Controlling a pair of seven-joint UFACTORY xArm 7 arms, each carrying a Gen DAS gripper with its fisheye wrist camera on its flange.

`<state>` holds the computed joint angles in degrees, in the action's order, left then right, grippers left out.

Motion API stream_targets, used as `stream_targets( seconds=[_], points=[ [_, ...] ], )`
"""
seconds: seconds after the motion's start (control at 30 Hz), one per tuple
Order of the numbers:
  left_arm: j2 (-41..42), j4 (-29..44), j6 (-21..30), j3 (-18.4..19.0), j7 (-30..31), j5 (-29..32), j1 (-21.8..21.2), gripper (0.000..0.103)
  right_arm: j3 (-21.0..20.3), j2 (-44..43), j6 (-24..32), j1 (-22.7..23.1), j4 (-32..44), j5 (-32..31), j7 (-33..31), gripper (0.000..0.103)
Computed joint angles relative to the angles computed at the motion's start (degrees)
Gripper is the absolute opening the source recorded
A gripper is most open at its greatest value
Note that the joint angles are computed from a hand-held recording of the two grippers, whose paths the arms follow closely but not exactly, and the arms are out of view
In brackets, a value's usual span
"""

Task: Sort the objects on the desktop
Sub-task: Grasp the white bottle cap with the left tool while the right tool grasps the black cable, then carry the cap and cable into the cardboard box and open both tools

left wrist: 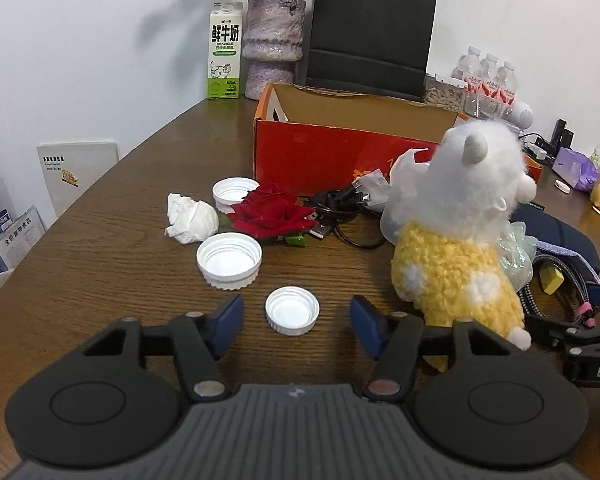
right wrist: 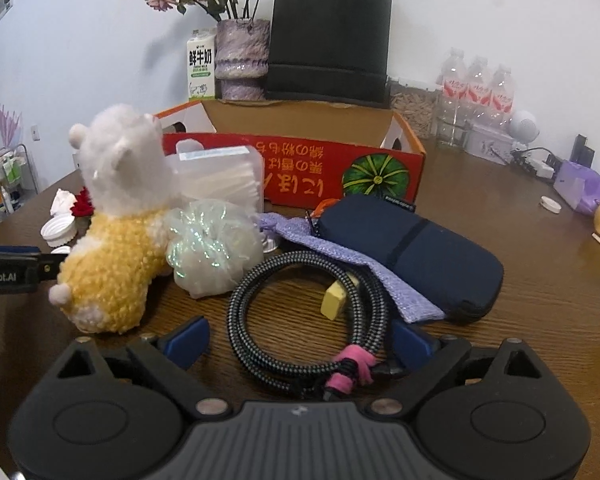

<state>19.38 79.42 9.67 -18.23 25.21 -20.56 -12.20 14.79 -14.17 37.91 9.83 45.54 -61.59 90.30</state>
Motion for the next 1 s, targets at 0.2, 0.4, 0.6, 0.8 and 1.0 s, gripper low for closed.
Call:
stream_targets(
  seconds=[0.2, 0.4, 0.6, 0.8, 1.0],
  points=[
    [0.63, 0.88, 0.49, -0.84, 0.76, -1.06, 0.6, 0.03, -0.19, 0.42, -0.17, 0.13, 0.36, -0.99, 0.02, 0.086],
    [0.49, 0.26, -0.34, -2.41, 2.86, -2.98, 1.82, 0.029, -0.09, -0.76, -1.41, -0.14, -0.86, -1.39, 1.07, 0.082],
    [-0.17, -0.45, -0.58, -3.58, 5.12, -5.54, 2.81, 0.029, 0.84, -2.28, -2.39, -0.43, -2.04, -2.1, 2.26, 0.081],
    [-2.13, -2.52, -2.24, -6.19, 10.37, -10.8, 4.9, 0.029, 2.53, -4.57, -1.07, -0.49, -2.75, -3.33, 3.91, 0.081],
    [-4.72, -4.15, -3.1, -8.33, 17.47, -18.97, 6.66, 0.029, 4.12, -6.49, 0.12, -0.26, -2.82, -4.37, 4.77, 0.08]
  ],
)
